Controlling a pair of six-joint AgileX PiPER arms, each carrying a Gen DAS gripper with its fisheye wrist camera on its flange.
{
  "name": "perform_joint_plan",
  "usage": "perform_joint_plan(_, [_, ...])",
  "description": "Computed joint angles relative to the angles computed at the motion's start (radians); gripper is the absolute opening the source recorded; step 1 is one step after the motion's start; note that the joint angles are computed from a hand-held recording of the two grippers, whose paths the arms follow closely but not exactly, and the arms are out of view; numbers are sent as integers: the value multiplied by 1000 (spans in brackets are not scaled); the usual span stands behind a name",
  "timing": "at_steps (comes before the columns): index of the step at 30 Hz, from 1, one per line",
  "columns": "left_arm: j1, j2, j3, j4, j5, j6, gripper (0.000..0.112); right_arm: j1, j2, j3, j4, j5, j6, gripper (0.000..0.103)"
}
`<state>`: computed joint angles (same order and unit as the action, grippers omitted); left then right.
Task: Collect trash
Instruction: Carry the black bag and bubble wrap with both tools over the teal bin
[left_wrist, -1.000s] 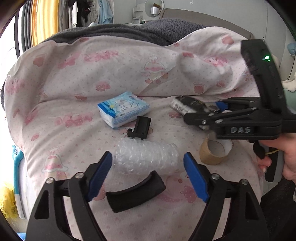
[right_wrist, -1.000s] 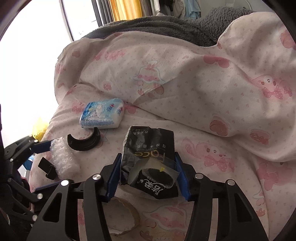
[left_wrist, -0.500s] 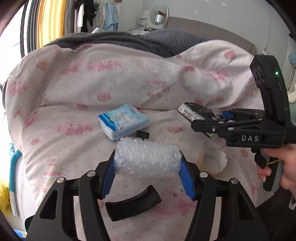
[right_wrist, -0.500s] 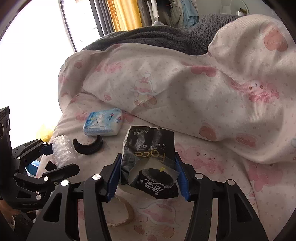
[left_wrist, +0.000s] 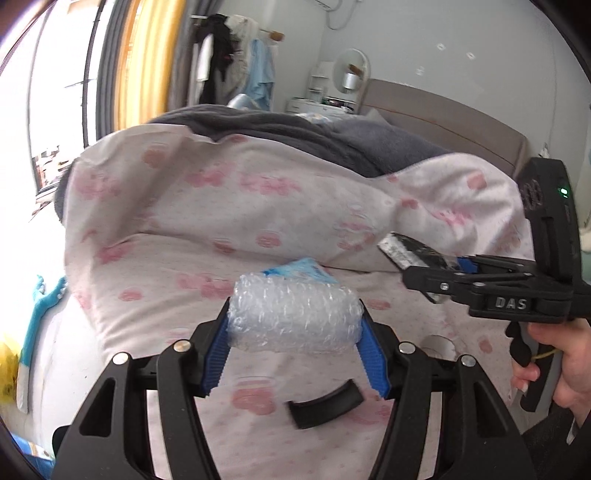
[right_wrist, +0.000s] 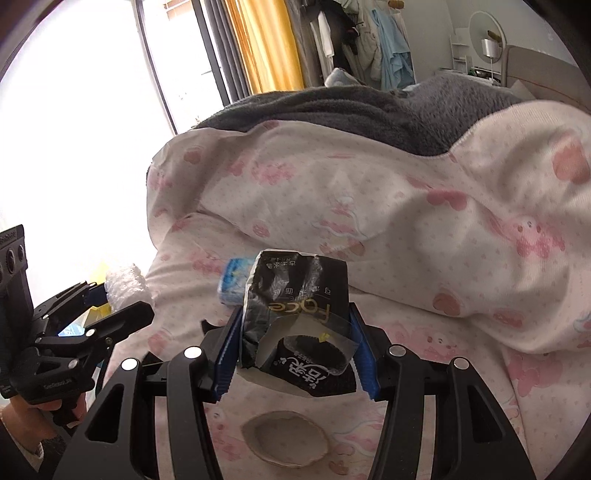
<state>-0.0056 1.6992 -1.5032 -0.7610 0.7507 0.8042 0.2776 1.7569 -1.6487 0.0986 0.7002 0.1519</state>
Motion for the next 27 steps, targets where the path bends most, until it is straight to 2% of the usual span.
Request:
perform_joint_plan(4, [40,-7,-5,41,-14,-64,64,37,31,-66,-20,21,20,55])
perform_joint_plan(8, [92,5,-28,81,12,-119,64,73,65,-128,-35,38,39,55])
perform_joint_plan(13, [131,10,-36,176,4,-172,64,132,119,-222,-67,63,79,55])
perform_joint_plan(22, [251,67,-87,257,123,-230,64,244,263,-472,-117,149,120,55])
perform_joint_plan(27, [322,102,-115,280,164,-237,64,293,353,-628,-133,216,132,55])
